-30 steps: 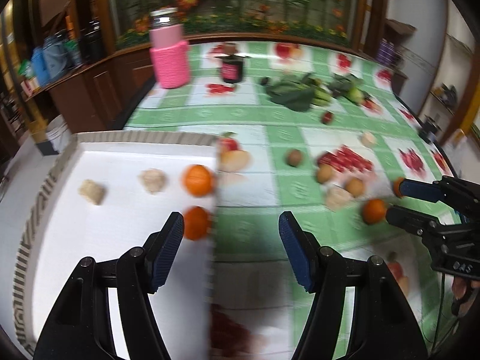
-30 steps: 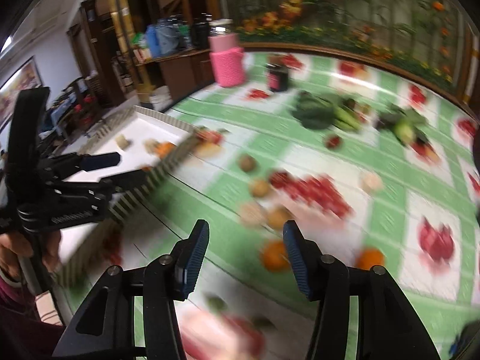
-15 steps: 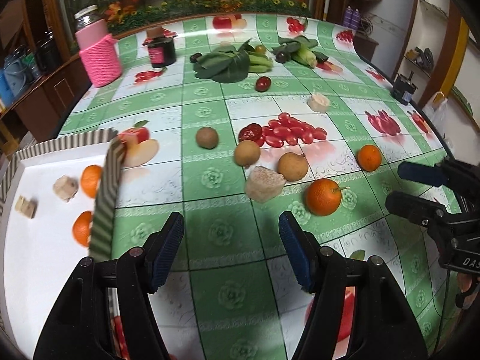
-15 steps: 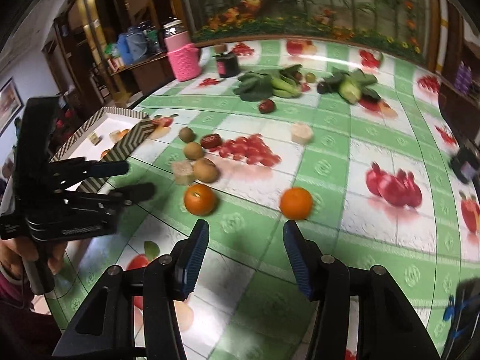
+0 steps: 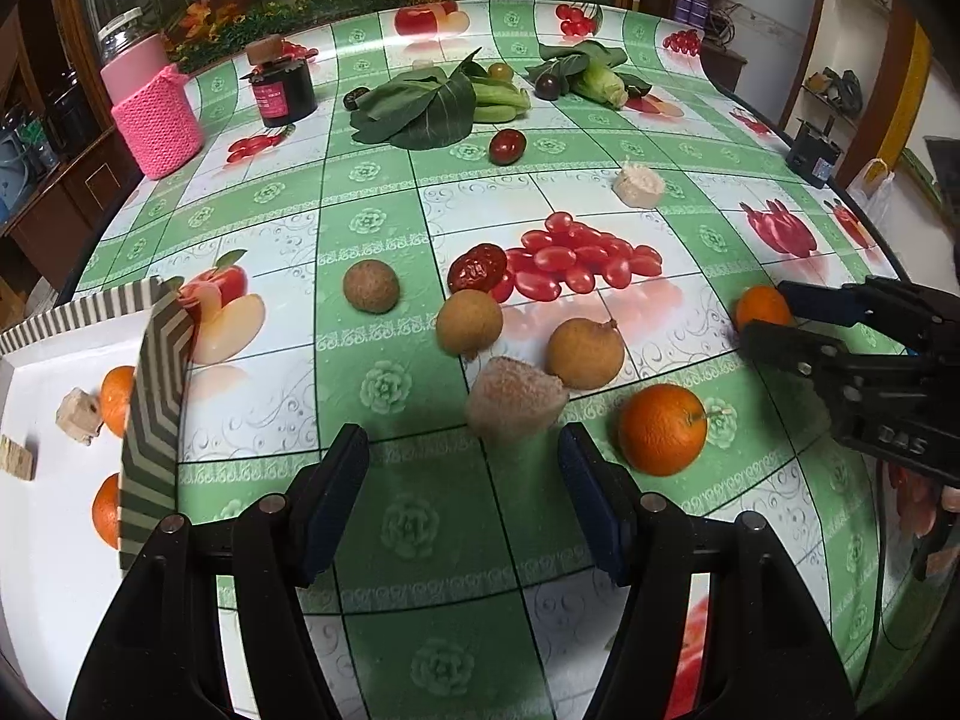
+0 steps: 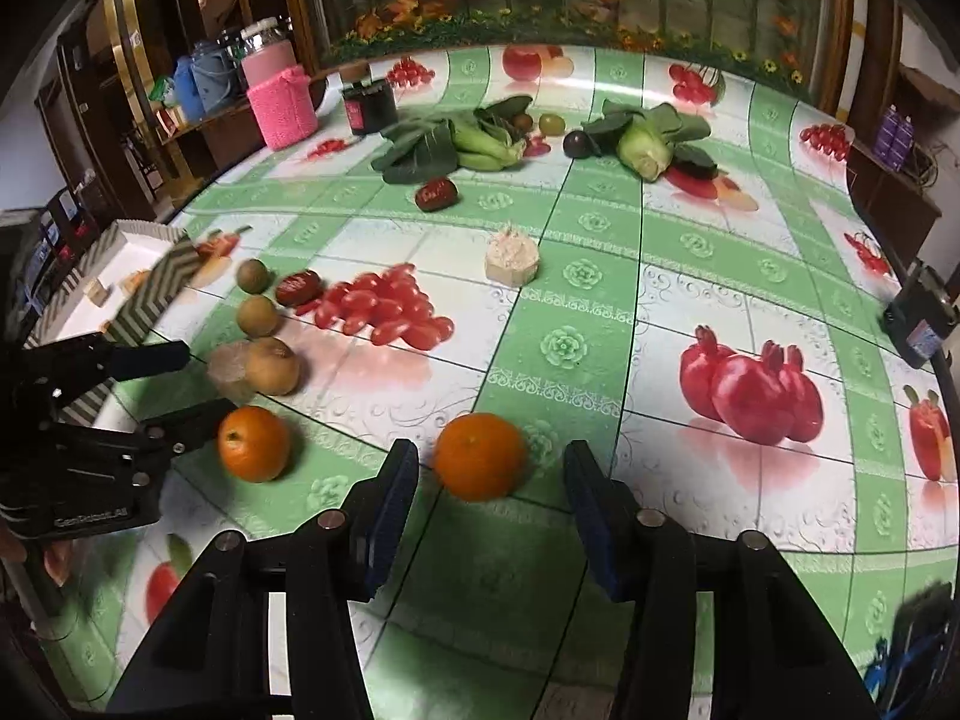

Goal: Organize fruits
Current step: 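Grasp a brown textured cake with the left gripper while the right grasps an orange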

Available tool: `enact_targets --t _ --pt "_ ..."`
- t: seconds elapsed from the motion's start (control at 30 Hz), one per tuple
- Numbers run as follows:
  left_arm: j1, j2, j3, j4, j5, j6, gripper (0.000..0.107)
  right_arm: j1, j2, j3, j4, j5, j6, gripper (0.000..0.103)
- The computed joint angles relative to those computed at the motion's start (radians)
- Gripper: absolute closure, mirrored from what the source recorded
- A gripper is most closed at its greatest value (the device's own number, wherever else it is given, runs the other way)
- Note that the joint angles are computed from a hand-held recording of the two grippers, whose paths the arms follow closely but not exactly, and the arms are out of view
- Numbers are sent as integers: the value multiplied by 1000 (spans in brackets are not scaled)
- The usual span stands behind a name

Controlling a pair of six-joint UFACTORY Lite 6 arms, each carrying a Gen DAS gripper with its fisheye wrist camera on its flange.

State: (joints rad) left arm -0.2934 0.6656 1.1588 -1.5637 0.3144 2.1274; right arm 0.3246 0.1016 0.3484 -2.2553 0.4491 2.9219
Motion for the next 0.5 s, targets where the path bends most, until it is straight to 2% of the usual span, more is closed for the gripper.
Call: enact_targets --t 0.03,0.07,0.13,0.17,0.33,0.5 --pt "-2 1 0 2 3 1 43 -6 15 7 -16 0 12 69" --pt "-5 4 4 8 8 -4 44 6 23 6 3 27 0 72" --pt "-2 10 16 22 28 -24 59 -5 17 3 -28 19 26 72" --pt "-3 7 14 7 27 -8 78 -8 11 -2 -46 17 43 72" --pt "6 2 4 -19 26 23 78 15 -29 -37 -61 20 80 72" --pt "43 -55 -46 -19 53 33 78 113 -130 -62 131 20 -49 72"
